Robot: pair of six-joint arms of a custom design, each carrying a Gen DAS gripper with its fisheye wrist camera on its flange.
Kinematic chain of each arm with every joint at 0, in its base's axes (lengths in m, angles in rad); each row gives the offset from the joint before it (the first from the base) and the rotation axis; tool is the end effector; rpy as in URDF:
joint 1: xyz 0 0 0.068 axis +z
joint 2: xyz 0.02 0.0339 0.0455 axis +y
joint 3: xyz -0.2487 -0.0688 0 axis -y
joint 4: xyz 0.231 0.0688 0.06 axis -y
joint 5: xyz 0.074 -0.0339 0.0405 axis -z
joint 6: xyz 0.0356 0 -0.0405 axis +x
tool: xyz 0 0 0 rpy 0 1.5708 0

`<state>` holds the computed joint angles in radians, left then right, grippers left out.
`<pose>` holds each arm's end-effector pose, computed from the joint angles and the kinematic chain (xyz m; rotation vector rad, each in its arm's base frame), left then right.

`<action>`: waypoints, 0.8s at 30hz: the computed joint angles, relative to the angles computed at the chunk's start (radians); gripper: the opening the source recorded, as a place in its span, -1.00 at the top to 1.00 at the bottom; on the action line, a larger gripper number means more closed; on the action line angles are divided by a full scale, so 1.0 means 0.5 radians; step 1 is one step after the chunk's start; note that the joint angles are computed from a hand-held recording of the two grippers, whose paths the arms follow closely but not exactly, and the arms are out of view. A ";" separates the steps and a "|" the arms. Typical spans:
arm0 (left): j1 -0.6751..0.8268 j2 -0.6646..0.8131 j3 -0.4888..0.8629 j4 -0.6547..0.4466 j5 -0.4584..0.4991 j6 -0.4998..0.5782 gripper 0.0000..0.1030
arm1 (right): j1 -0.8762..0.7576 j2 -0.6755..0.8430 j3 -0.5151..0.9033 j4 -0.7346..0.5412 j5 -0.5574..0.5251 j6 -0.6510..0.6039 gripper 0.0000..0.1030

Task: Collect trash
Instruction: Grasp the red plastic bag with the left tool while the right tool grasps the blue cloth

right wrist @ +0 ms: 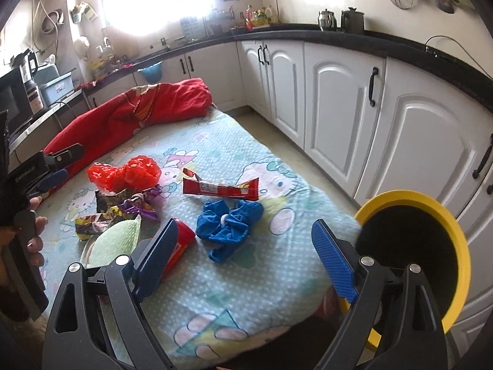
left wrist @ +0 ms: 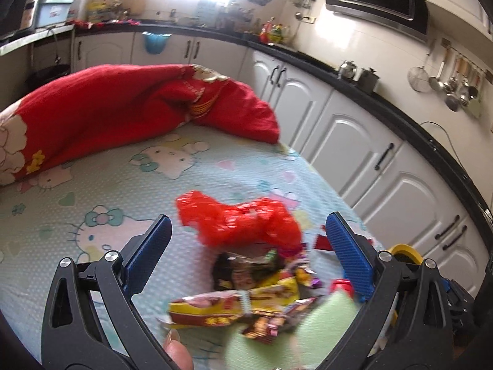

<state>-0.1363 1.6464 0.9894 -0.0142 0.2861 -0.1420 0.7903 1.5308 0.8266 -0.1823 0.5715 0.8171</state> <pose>0.3385 -0.0566 0.2007 0.1498 2.2466 -0.4708 0.2182 0.1930 0.1776 0.2680 2.2677 0.1192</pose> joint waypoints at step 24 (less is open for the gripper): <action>0.118 0.726 0.692 -0.395 0.286 -0.058 0.42 | -0.242 0.440 0.107 0.305 -0.457 -0.079 0.62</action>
<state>-0.0775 2.0094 1.3352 -0.2116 0.4290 -0.1710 0.6692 1.7510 0.8800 -0.0296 0.3428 0.7778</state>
